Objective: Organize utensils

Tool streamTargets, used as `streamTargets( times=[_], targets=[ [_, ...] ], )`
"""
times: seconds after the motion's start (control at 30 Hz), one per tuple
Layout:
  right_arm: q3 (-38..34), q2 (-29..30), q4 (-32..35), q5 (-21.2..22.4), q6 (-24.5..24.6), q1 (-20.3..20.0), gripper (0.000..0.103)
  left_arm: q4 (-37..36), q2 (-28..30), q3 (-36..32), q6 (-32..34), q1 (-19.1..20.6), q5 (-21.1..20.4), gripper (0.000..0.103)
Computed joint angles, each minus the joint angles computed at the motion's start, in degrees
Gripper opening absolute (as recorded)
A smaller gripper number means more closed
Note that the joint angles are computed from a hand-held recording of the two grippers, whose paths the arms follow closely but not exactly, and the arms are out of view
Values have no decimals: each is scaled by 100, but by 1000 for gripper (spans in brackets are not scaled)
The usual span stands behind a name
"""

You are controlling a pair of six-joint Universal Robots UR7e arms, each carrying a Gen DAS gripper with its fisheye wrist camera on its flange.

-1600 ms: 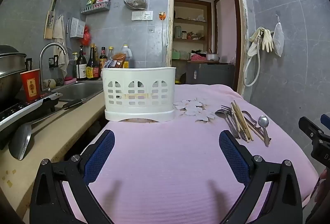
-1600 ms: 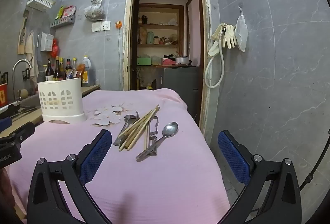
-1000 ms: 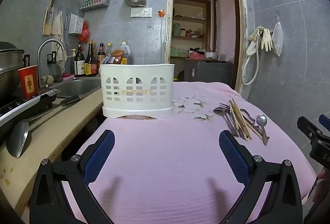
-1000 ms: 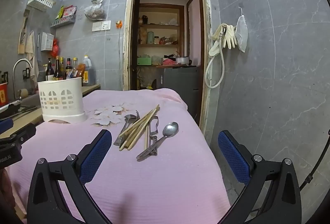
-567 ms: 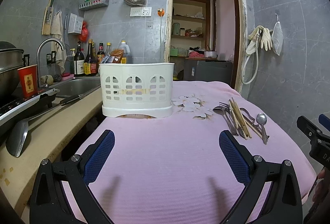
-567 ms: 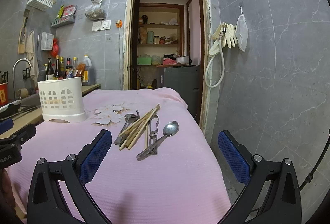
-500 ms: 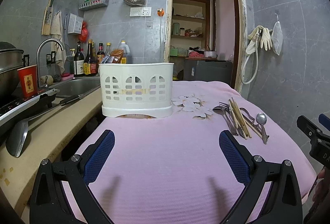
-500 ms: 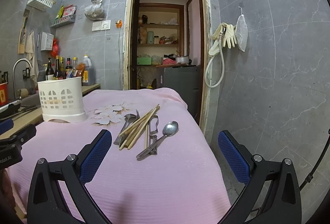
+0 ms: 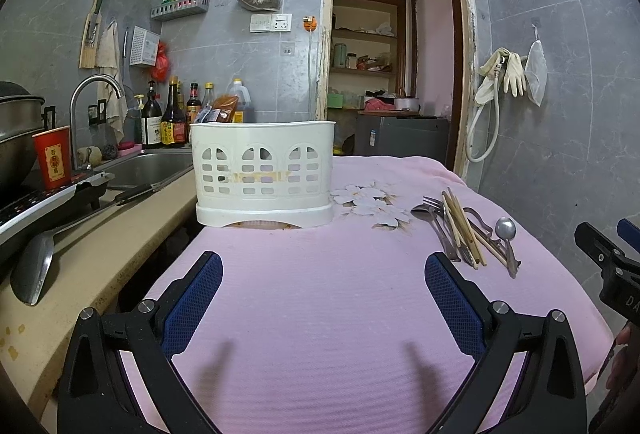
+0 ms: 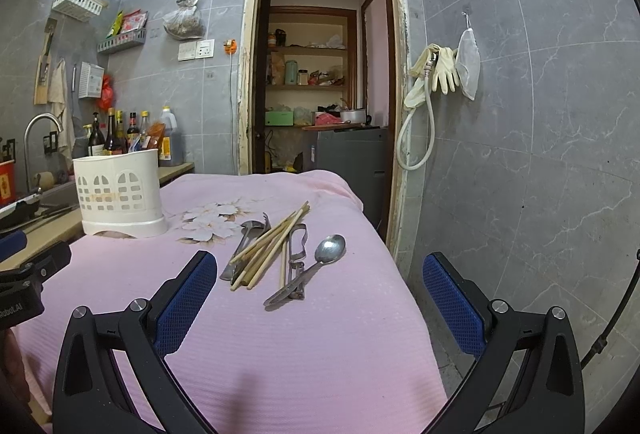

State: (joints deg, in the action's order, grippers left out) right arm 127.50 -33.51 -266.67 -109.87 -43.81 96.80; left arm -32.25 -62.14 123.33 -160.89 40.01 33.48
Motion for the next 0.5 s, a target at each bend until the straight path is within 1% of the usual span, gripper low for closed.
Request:
streamTargets(
  times=[0.5],
  targets=[
    [-9,25,-11,3,-4,-15,103,77,17,-33,-52,-1,5,99]
  ],
)
